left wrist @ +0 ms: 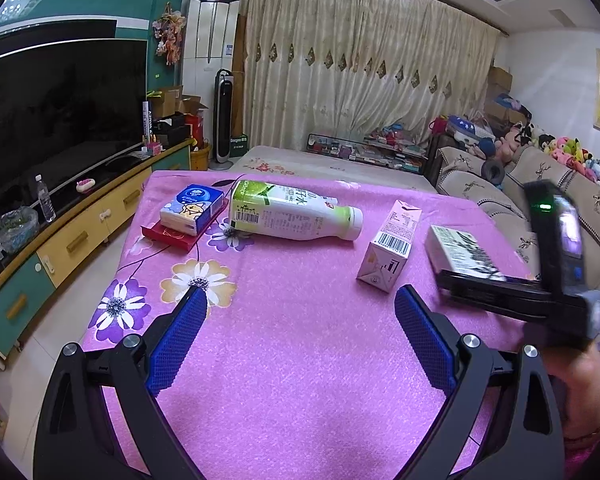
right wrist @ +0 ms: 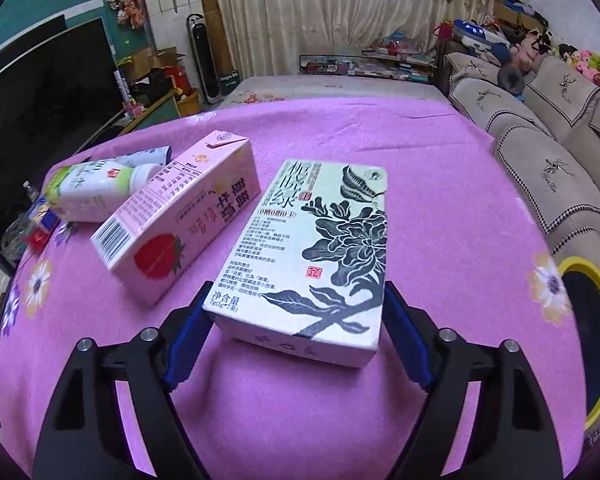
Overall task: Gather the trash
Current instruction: 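Grasp the white flower-print carton with the right gripper and lift it, then carry the white carton to the bin and release it with the right gripper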
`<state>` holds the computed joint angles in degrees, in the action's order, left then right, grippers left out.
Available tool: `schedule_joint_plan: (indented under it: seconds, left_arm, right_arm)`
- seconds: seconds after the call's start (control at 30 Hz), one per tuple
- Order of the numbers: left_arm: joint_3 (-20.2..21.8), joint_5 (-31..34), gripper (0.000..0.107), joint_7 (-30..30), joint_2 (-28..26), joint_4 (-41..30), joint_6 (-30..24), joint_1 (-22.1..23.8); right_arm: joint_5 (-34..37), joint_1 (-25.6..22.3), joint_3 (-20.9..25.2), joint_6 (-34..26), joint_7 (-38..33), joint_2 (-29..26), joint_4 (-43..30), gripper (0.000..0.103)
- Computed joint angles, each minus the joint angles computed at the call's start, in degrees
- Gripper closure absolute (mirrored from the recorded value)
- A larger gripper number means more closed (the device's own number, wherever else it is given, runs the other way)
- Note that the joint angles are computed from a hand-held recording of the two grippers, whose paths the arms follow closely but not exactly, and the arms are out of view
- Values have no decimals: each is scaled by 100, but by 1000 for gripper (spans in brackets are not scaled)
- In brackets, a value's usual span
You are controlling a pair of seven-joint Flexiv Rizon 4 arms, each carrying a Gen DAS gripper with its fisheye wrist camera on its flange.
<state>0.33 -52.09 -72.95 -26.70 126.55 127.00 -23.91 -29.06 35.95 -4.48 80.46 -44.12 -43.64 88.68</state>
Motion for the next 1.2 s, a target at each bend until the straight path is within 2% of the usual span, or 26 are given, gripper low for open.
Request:
schedule_joint_plan:
  seconds: [0.17, 0.3, 0.43, 0.53, 0.7, 0.87, 0.97, 1.2]
  left_arm:
    - [11, -38, 13, 94, -28, -26, 20, -44]
    - [17, -145, 13, 234, -73, -74, 37, -105]
    - [12, -287, 13, 429, -128, -131, 89, -188]
    - [-9, -410, 13, 612, -186, -198, 125, -230]
    - [-55, -510, 13, 767, -221, -239, 120, -217]
    - [-92, -598, 13, 860, -253, -279, 116, -203]
    - [-102, -616, 13, 897, -266, -300, 113, -198]
    - [-122, -709, 13, 1043, -296, -348, 91, -223]
  right_arm:
    - [-296, 397, -795, 882, 166, 633, 1158, 27]
    - [-212, 870, -1536, 1503, 127, 1061, 2027, 28]
    - [113, 1056, -1787, 1827, -114, 1331, 2546, 28]
    - [371, 1099, -1803, 2007, -312, 1459, 2816, 28]
    - [692, 804, -1457, 2091, -673, 1621, 3009, 28]
    - [978, 296, -905, 2092, -1024, 1776, 3097, 28]
    - [1126, -327, -251, 2127, -1235, 1858, 3106, 28]
    - [1400, -1219, 742, 2081, -1664, 1996, 3089, 28]
